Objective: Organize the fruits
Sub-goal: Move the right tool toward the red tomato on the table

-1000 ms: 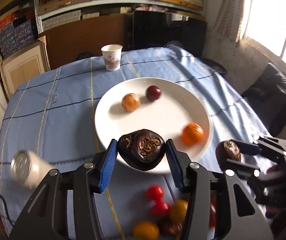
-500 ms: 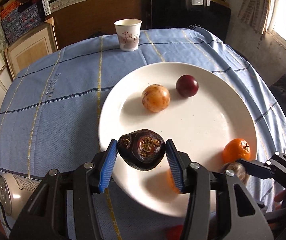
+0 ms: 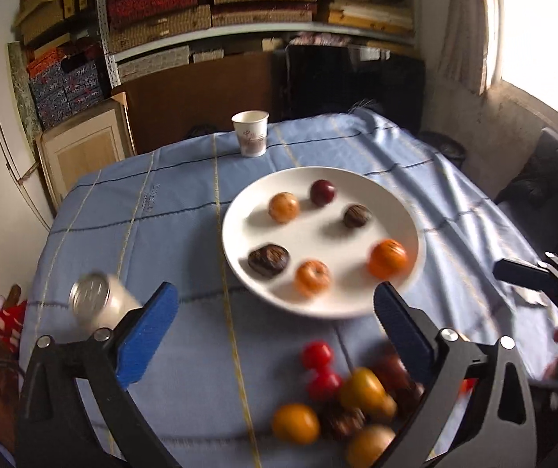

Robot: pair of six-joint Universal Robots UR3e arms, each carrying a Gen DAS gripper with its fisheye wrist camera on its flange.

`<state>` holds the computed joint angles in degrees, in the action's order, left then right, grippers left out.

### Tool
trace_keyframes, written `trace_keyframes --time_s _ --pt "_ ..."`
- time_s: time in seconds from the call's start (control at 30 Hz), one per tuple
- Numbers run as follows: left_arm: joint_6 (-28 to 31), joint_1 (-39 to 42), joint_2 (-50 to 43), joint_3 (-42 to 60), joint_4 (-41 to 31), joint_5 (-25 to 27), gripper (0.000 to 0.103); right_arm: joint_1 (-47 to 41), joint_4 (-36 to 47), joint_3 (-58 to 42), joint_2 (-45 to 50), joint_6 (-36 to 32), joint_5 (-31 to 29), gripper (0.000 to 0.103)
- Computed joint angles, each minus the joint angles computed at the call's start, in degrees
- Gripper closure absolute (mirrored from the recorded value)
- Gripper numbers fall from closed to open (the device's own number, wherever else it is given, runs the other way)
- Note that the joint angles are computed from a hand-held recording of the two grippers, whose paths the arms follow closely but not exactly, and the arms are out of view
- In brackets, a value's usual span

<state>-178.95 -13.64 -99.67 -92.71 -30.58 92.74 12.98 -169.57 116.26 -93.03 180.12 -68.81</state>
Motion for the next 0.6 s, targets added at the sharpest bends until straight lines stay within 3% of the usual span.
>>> trace_keyframes --time_s 0.13,0.23,0.33,0.43,0.53,0.6 --pt "-1.31 -0.8 11.47 -15.85 6.62 0.5 0.005 2.33 -10.33 13.34 -8.2 -1.32 -7.37 0.003" --pt "-3.14 -1.9 16.85 -25.54 11.72 2.37 0.005 6.43 -2.18 14.51 -11.17 -3.43 -15.69 0.003" --pt "-3.73 -2.93 19.62 -32.94 16.3 3.65 0.005 5.81 -0.73 18.61 -14.48 -1.94 -15.41 0.003" --pt "-2.61 -1.5 22.5 -40.83 21.49 0.43 0.005 4.67 0.25 20.99 -15.22 -1.48 -14.73 0.006" --pt "-1.73 1.58 24.2 -46.05 24.15 -5.47 0.005 4.96 0.79 20.61 -13.13 -1.71 -16.18 0.017" --pt "-1.46 1.67 24.13 -48.48 26.73 -5.45 0.005 4.57 1.06 20.13 -11.8 -2.35 -16.04 0.025"
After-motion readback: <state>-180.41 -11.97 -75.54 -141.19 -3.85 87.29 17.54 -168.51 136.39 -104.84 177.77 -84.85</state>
